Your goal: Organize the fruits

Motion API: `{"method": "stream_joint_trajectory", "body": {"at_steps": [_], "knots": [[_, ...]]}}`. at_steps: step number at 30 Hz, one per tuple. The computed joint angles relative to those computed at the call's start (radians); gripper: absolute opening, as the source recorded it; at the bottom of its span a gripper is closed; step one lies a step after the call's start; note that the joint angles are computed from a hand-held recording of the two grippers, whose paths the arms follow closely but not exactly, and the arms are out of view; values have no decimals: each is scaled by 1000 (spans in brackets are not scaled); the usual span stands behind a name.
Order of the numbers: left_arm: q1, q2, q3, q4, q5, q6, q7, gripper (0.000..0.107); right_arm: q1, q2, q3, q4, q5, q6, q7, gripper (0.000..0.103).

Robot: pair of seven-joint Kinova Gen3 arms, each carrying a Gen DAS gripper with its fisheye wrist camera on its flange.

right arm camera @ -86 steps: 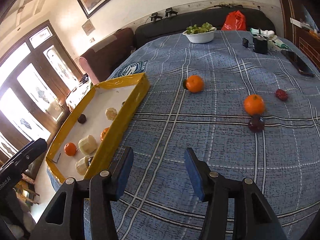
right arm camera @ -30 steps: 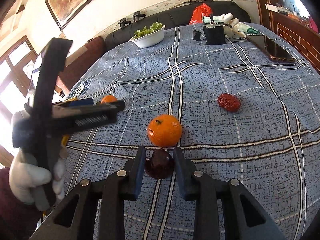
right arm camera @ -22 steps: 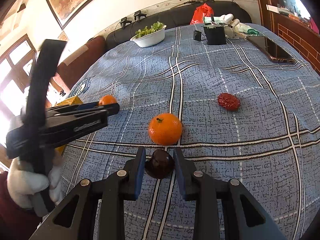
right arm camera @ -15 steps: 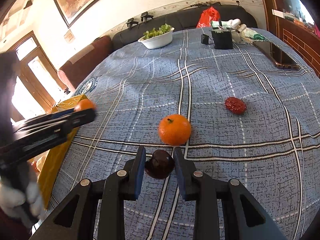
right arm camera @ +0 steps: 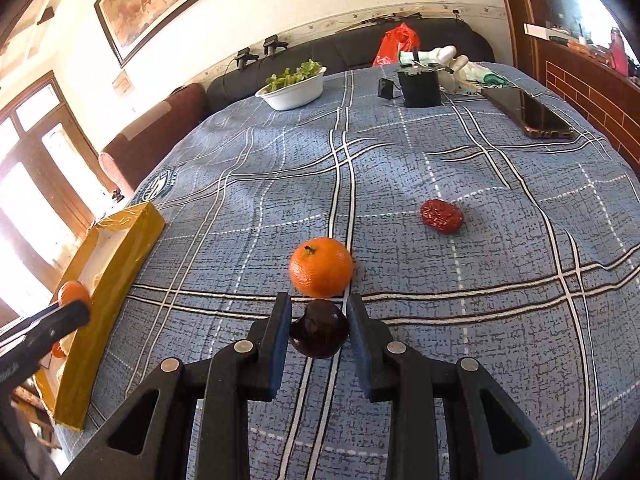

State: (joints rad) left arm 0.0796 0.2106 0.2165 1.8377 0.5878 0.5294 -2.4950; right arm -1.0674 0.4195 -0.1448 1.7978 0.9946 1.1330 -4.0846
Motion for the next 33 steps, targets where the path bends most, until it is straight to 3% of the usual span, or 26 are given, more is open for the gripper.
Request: {"method": "stream_joint_trajectory", "body": {"at_steps": [6, 13, 15, 22, 24, 26, 31, 33], "knots": [[-19, -49, -4, 54, 55, 11, -75, 36, 14, 13, -23, -39, -33, 45, 41, 31], [-38, -73, -39, 72, 150, 83, -167, 37, -162, 20, 98, -107, -75, 107, 99, 31], [-43, -80, -50, 79, 171, 99, -192, 37, -145, 25, 42, -130, -58, 159, 93, 31], [-62, -95, -87, 93, 230, 152, -258, 37, 13, 66, -278, -192, 46, 354, 9, 31], [-71, -97, -97, 95, 247, 172, -276, 37, 32, 72, -335, -176, 82, 373, -61, 31], [-81, -99, -106, 95, 264, 197, -294, 37, 7, 50, -318, -134, 106, 329, -142, 31], [-102, -106, -126, 100, 305, 247, -340, 37, -179, -48, -101, 14, 159, 125, -345, 31], [-107, -109, -131, 103, 317, 265, -356, 37, -229, -62, -51, 49, 186, 85, -427, 31]]}}
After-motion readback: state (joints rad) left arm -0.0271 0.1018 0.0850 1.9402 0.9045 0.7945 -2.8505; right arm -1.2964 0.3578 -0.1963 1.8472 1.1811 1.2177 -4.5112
